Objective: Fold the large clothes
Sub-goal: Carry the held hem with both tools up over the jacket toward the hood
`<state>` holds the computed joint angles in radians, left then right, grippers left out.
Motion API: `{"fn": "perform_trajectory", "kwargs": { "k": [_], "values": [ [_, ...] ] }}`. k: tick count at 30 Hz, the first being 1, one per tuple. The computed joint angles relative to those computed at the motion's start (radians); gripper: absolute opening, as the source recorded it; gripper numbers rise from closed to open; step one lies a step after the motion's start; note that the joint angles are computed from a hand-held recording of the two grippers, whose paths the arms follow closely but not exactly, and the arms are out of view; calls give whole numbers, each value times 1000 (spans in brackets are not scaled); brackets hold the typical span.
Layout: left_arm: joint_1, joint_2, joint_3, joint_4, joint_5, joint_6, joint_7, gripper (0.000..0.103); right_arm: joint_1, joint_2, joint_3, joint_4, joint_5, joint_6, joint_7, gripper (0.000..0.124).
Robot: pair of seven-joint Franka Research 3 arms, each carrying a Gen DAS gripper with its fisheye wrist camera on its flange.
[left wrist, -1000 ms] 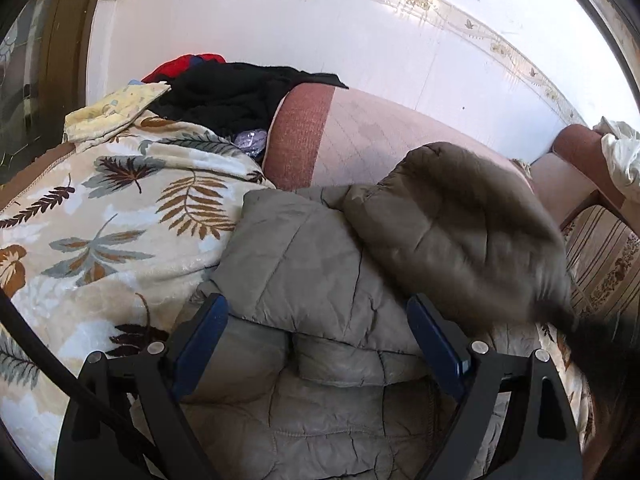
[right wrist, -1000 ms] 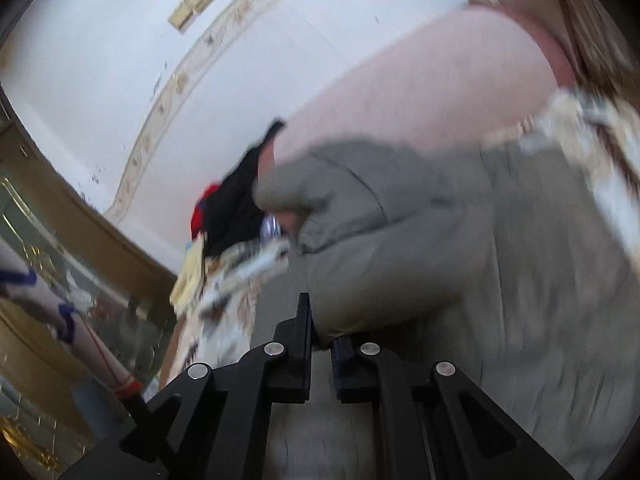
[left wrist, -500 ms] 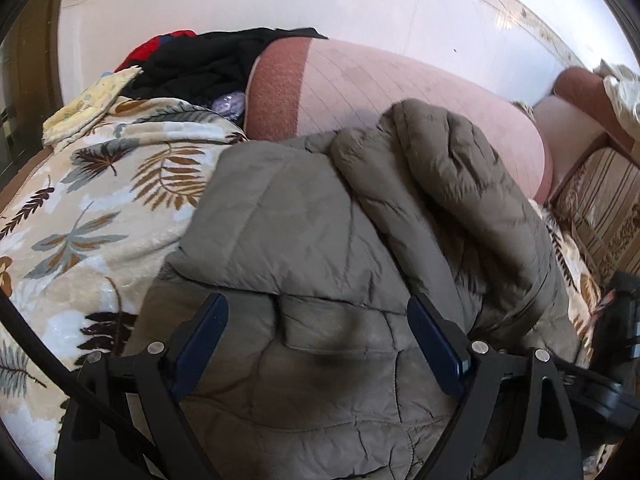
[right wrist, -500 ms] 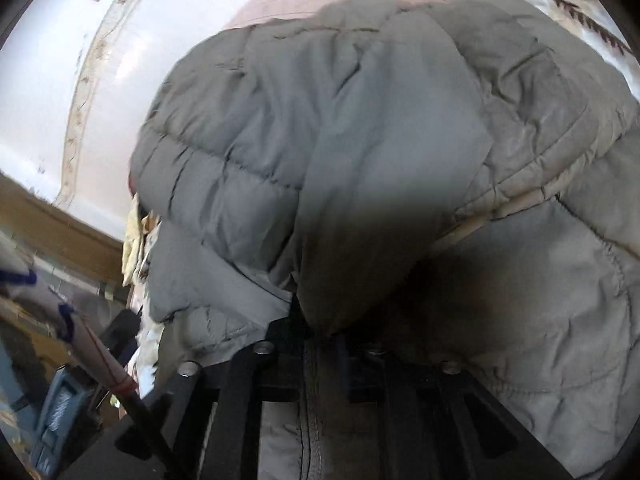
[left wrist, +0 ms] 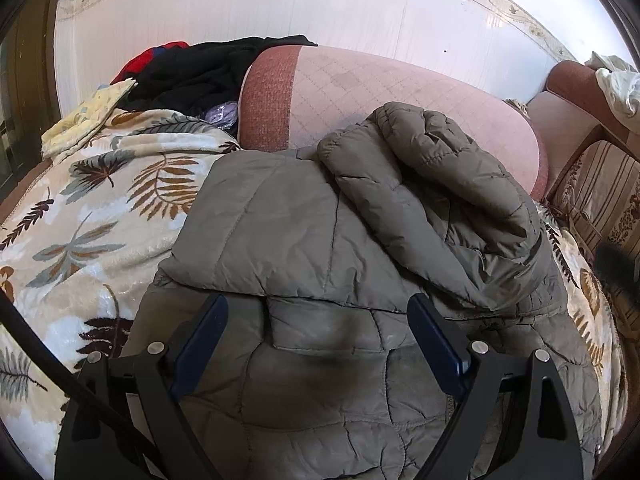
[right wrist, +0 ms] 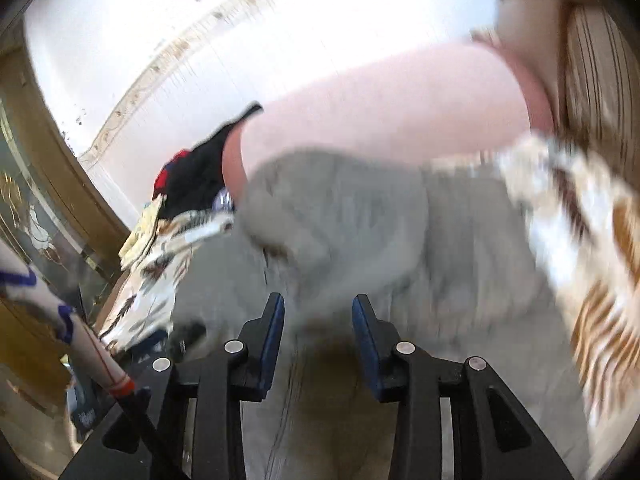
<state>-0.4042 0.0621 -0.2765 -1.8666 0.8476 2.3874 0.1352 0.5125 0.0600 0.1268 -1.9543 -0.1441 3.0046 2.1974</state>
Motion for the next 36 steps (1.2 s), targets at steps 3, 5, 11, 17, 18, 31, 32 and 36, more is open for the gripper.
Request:
{"fn": "perform_trajectory", "kwargs": {
  "k": [3, 5, 11, 17, 18, 31, 32, 36],
  "values": [
    [-2, 0, 0, 2, 4, -9, -3, 90, 45, 80, -66, 151, -241, -60, 144, 40],
    [0, -1, 1, 1, 1, -8, -1, 90, 87, 142, -106, 245, -352, -113, 206, 40],
    [7, -3, 4, -5, -15, 1, 3, 90, 116, 309, -112, 412, -317, -279, 101, 40],
    [10, -10, 3, -11, -13, -8, -7, 90, 150, 311, -143, 370, -289, -299, 71, 40],
    [12, -14, 3, -15, -13, -8, -10, 90, 147, 294, -139, 356, -279, -293, 68, 40],
    [36, -24, 6, -40, -96, -41, -24, 90, 145, 316, -50, 367, -134, -274, -126, 40],
    [38, -22, 6, -40, -102, -41, -20, 90, 150, 328, -52, 378, -121, -297, -142, 40],
    [38, -18, 6, -37, -108, -39, -10, 90, 168, 291, -75, 338, -118, -259, -149, 40]
  ]
}}
